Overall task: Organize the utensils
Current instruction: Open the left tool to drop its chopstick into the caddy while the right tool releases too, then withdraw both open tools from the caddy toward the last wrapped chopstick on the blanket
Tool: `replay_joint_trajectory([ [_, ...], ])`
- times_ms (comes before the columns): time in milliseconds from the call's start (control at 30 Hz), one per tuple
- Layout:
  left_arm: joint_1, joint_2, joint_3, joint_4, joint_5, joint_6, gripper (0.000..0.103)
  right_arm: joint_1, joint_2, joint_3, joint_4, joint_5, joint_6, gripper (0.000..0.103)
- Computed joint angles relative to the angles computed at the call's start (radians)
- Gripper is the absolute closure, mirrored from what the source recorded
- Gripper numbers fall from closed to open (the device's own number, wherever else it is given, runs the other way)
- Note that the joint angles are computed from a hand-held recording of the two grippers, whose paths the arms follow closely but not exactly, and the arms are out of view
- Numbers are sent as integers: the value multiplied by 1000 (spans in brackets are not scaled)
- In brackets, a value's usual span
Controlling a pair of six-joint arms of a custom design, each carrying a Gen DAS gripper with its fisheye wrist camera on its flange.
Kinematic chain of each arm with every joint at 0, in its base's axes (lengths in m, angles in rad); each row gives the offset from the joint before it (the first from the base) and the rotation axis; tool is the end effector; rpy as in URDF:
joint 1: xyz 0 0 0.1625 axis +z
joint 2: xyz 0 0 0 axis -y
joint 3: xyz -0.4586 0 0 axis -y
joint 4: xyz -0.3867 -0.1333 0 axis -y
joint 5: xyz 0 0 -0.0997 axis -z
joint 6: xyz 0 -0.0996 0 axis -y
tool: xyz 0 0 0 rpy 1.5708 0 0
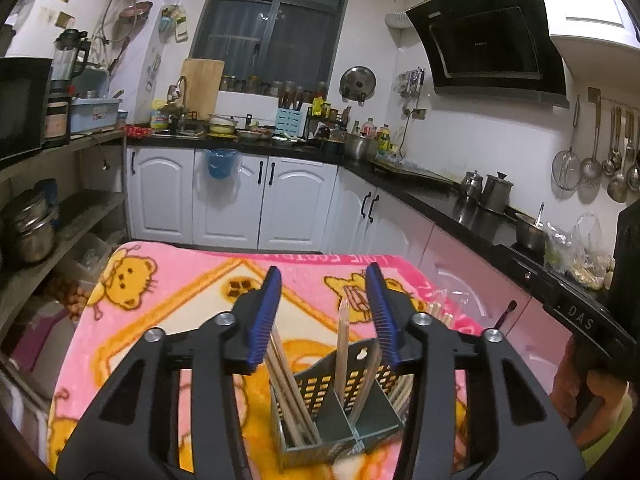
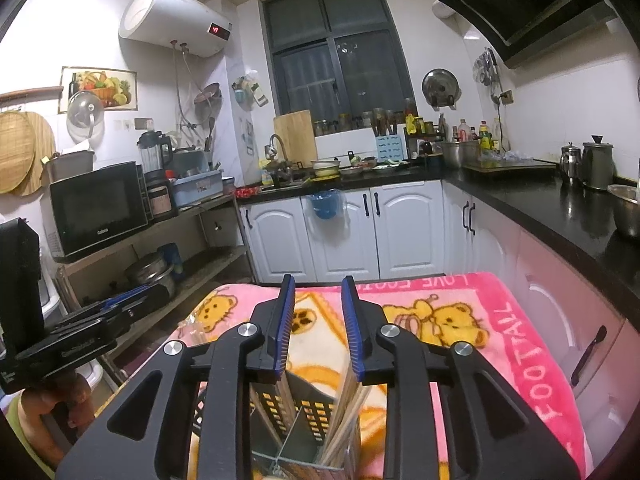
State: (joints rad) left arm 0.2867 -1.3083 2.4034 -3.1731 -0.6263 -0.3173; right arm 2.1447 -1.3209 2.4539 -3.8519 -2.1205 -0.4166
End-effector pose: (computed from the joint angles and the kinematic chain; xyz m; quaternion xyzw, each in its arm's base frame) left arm -0.3343 -0.3217 0.2590 0.2996 0.8163 -0.4717 0.1462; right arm 0.2831 -0.2882 0.3127 0.2544 -0.7811 0.5389 0.1861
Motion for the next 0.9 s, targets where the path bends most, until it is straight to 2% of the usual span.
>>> replay_joint_trajectory([
  [233, -19, -29, 22, 51, 7, -56, 41, 2, -18, 37, -1, -8, 16, 74],
  [500, -49, -62, 52, 99, 24, -107, 24, 9, -32, 78, -6, -14, 32, 68],
  [567, -61, -70, 62, 113, 31, -121, 17, 12, -35, 86, -3, -17, 36, 65],
  [733, -81, -87, 79, 135, 39, -151, 11, 26, -44, 107, 4, -29, 46, 61],
  [900, -99, -108, 92, 176, 47, -188, 11, 38, -45, 125, 0, -41, 49, 55],
])
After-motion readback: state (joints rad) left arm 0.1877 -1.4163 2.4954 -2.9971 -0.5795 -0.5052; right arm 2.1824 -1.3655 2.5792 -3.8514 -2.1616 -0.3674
